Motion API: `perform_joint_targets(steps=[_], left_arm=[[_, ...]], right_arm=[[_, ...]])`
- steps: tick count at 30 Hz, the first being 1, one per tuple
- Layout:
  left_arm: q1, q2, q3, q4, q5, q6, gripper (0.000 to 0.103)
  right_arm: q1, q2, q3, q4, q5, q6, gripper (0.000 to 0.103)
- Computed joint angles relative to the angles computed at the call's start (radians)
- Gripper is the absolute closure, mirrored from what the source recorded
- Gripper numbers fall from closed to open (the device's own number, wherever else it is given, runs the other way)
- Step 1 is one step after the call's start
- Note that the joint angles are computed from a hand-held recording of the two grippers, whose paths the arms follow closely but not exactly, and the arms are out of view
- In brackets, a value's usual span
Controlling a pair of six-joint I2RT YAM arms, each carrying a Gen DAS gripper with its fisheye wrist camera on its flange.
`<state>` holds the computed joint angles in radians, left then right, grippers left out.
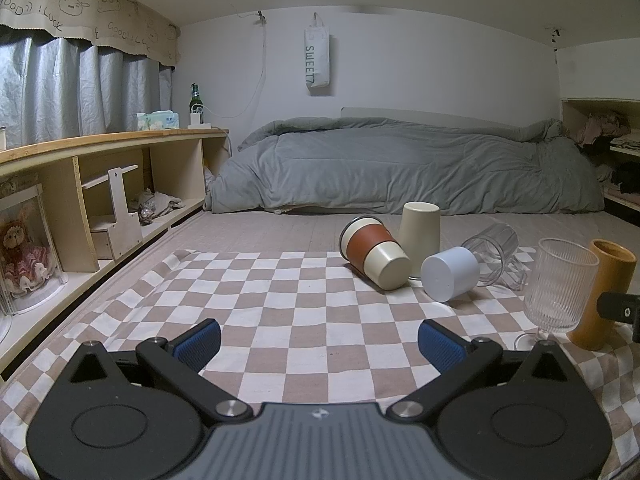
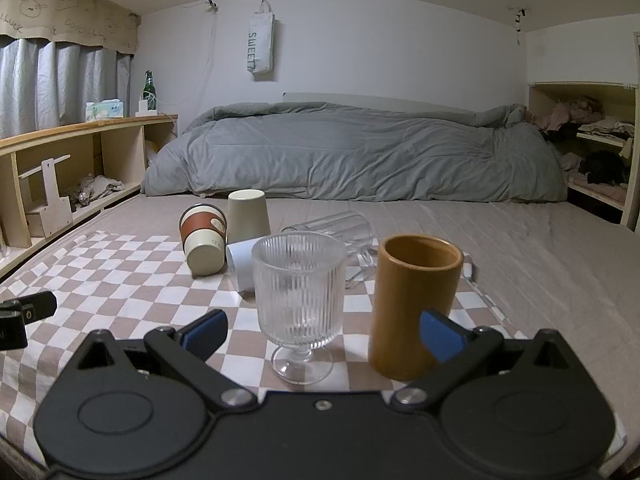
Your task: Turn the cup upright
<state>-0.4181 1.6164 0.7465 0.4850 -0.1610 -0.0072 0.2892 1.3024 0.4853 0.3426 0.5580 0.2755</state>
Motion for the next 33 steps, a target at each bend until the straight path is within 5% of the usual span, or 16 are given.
perform_joint_targets(steps=[33], left_arm=[[-0.006,0.017,0.003,0.017,-0.006,-0.002,0.000]], right_arm=[[0.001,-0.002,0.001,-0.004,0.001,0.000,0.000]])
